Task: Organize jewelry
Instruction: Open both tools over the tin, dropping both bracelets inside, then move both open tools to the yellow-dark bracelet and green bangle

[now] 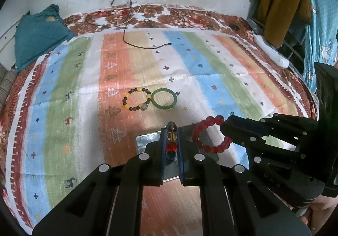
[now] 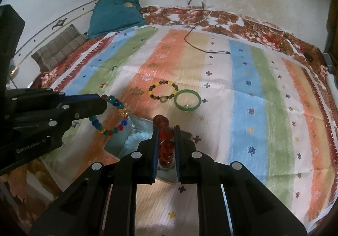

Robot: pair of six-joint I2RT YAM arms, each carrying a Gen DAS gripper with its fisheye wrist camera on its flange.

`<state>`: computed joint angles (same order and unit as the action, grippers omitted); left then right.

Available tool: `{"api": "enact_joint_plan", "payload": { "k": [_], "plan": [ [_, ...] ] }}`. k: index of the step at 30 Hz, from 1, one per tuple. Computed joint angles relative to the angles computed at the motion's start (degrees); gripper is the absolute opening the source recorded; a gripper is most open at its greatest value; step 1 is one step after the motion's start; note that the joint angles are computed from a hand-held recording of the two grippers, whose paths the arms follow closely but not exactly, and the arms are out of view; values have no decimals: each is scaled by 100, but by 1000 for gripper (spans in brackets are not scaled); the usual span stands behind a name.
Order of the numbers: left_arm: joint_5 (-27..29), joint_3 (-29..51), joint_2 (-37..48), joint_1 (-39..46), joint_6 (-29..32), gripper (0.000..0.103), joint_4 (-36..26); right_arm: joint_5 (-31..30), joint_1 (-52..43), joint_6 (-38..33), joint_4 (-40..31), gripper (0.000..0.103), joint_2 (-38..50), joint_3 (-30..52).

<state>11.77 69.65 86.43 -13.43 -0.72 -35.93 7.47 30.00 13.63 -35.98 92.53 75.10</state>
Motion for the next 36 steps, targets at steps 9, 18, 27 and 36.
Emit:
{"api": "enact_joint_plan", "payload": {
  "k": [9,18,27,36],
  "plan": [
    [-216,96,87,20,-121,19,-86,48,-156,188,-139,15,78,77],
    [-287,171,212,110,-171,36,-116,82,-313,313,-290,26,197,159],
    [-347,329,445,215,-202,55,-194,157,-425,343,-377,38,368,333],
    [-575,693,929,309,-363,67,-294,178,-537,277,-472,50,561,553]
  ]
}}
